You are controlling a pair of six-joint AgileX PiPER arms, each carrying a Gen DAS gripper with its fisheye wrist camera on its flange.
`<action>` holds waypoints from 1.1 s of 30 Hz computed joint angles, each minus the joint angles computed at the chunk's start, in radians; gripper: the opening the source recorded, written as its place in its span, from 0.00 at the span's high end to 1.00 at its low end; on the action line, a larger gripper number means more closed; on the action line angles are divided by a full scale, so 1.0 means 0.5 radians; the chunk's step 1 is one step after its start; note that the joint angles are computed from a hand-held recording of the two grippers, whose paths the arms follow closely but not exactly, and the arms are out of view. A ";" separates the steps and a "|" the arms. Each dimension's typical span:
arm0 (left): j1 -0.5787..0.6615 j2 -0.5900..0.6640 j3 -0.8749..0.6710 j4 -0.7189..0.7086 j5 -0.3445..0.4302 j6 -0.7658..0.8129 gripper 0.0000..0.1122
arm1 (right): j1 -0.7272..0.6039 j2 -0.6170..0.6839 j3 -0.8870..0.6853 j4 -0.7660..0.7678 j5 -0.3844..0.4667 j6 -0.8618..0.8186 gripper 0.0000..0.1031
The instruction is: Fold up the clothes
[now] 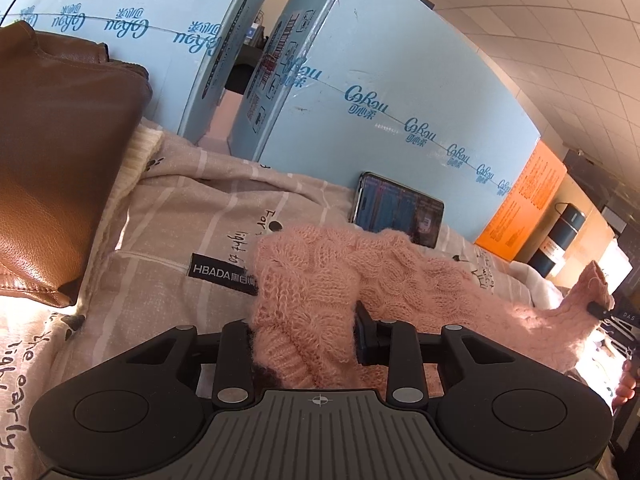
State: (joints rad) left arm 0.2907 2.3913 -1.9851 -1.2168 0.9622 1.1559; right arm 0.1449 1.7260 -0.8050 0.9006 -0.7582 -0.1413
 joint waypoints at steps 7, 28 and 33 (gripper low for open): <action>-0.055 -0.096 0.026 0.225 -0.235 -0.060 0.68 | -0.020 -0.038 0.049 0.074 0.002 0.087 0.84; -0.410 0.406 -1.170 0.689 0.431 0.155 0.34 | 0.109 -0.037 0.100 -0.198 0.007 0.033 0.18; -0.322 0.177 -0.663 0.448 0.432 0.566 0.85 | 0.119 -0.018 0.075 -0.339 0.069 0.022 0.17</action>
